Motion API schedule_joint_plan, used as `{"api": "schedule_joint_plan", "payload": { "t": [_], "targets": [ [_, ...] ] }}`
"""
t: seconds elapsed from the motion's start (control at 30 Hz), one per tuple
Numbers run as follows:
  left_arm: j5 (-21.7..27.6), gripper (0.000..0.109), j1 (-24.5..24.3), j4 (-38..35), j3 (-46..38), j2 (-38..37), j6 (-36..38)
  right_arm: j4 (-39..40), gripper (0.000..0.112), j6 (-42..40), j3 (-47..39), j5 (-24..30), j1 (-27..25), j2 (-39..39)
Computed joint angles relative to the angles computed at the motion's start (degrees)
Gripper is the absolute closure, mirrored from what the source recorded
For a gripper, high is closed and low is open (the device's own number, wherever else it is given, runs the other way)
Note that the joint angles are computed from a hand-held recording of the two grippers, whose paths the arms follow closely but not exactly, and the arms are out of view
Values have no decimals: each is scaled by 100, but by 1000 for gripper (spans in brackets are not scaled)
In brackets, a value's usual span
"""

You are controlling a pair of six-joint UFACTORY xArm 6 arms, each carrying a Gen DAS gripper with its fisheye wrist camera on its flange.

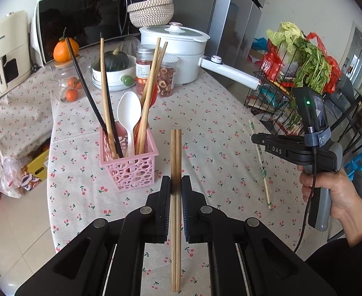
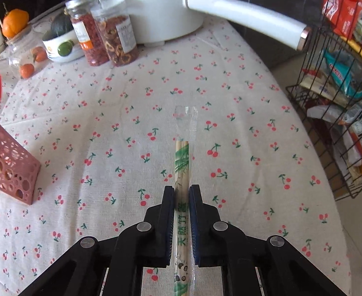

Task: Organize utensils
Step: 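Place the wooden chopstick into the pink basket with the left tool while the right lifts the wrapped chopsticks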

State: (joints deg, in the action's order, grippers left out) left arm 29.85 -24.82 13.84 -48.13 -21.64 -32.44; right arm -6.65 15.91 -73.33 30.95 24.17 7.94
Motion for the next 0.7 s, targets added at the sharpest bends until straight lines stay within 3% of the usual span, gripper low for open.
{"api": "schedule_joint_plan", "payload": {
  "t": [0.33,0.7],
  "targets": [
    [-188,100,-113,772,206,-679,-529,-30,102,-25,1066,-1134,19,-1189],
    [-700,100,78,2292,98,-1116,-1832,-391,102,283,1382,-2154,183,-1587]
  ]
}}
